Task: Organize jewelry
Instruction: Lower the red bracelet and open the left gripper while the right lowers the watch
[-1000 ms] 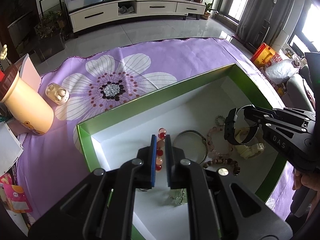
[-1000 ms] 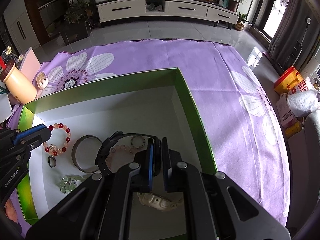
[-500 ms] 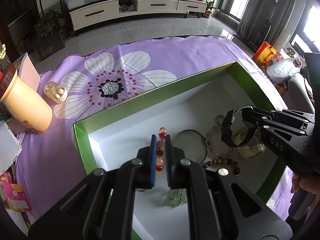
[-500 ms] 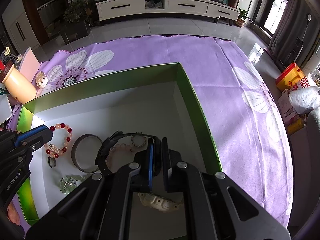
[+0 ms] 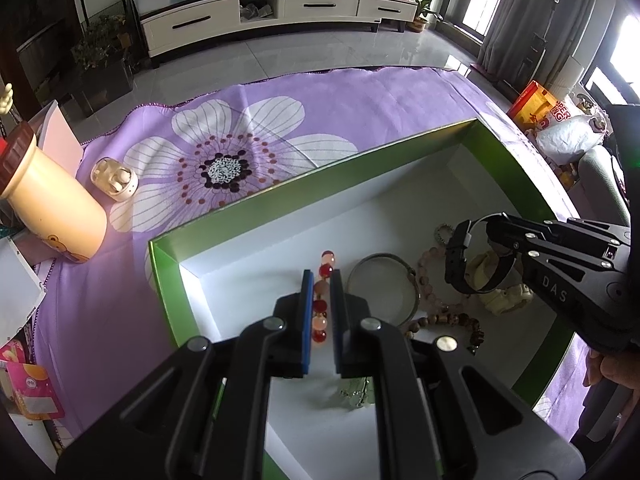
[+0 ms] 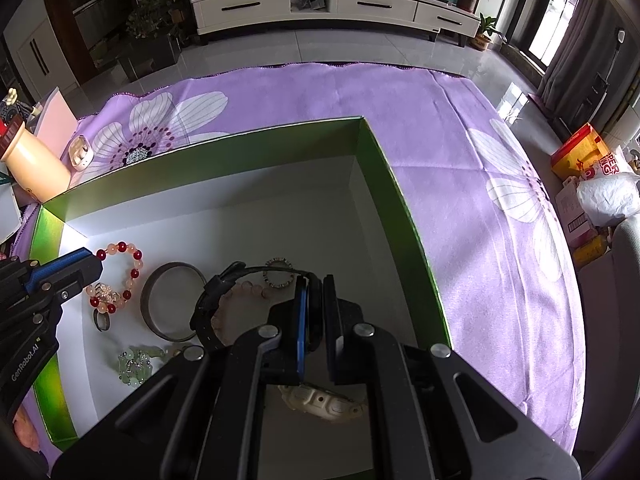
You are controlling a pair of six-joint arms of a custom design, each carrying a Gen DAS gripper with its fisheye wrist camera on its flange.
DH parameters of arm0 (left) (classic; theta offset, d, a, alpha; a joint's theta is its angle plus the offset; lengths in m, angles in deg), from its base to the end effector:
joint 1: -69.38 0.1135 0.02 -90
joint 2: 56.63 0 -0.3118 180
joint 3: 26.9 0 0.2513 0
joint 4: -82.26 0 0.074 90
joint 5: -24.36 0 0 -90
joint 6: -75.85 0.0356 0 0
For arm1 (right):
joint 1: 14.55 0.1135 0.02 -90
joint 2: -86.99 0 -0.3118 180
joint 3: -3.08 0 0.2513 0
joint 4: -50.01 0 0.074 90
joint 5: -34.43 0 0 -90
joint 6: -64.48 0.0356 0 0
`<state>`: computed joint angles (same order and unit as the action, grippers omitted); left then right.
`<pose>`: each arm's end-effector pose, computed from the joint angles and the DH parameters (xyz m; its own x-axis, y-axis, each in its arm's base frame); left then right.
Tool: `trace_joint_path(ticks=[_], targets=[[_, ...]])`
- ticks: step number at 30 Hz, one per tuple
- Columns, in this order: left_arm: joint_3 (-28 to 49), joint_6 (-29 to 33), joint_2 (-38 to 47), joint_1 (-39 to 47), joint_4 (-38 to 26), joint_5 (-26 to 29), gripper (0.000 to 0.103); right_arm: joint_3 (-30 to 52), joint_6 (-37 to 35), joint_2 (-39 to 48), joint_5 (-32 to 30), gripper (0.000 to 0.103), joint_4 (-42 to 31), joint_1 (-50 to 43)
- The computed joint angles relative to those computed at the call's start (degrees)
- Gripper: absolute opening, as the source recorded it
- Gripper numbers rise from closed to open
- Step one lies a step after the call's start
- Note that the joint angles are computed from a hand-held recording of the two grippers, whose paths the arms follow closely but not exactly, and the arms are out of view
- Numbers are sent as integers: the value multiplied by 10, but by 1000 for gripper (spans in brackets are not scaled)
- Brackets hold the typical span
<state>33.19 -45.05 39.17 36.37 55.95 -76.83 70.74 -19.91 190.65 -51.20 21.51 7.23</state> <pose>0.2609 -0.1613 0.1808 -0.8707 -0.0351 -0.4906 0.0128 0.9955 -0.0939 0.3205 0.1251 0.1699 -0.8673 -0.2416 -0.4352 -0.2559 0.9663 -0.0264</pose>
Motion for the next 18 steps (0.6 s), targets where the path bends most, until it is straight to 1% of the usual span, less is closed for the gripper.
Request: trace_joint_path(ticks=[18], targets=[[-2, -2, -8, -5, -5, -2, 8, -6, 2, -7, -17, 7, -3, -3]])
